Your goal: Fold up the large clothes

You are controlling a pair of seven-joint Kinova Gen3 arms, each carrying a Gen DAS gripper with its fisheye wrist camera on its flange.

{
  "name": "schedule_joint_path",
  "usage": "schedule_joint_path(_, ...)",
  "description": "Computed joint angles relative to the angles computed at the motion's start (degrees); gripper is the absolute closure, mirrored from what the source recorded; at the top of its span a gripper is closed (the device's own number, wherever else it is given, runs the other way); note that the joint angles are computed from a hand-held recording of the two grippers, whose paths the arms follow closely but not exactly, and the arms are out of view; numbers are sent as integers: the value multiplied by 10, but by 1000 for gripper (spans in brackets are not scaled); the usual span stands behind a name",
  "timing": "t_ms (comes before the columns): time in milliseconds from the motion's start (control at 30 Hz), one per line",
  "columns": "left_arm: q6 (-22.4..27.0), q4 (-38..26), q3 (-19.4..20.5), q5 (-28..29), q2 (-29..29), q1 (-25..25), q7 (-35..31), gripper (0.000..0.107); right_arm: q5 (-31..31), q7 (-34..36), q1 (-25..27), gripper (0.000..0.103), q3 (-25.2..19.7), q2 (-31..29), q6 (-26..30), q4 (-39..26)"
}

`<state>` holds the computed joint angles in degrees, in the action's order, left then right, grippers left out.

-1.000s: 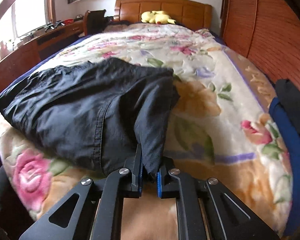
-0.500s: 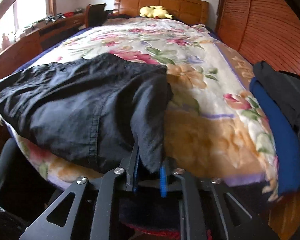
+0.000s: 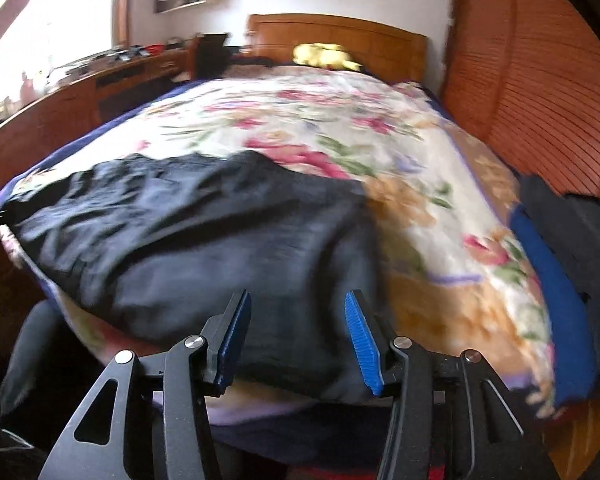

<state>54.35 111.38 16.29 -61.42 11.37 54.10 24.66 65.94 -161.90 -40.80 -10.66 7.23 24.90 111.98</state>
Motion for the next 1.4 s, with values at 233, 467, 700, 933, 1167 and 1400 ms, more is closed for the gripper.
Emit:
schedule_joint_path(233,-5,9,1,-8,-1,1,10,100,-54,81,-35,52,0,63,-42,-65)
schedule_joint_path(467,-14,11,1,-12,0,-2,15,100,-160,211,-7,52,-49,155,-4,-155)
schedule_joint_path(700,-4,-8,-2,-7,8,2,-3,100,-220,254,-43,52,23,184,-47,-169)
schedule_joint_path(933,7,-32,-4,-6,13,6,-35,100,-270,289,-89,52,95,170,-86,-144)
schedule_joint_path(1167,31,-107,-15,-8,31,16,-123,100,-304,286,-144,52,186,130,-152,-82)
schedule_joint_path(1400,24,-237,-35,-14,77,30,-263,100,-259,220,-196,52,286,74,-207,-7)
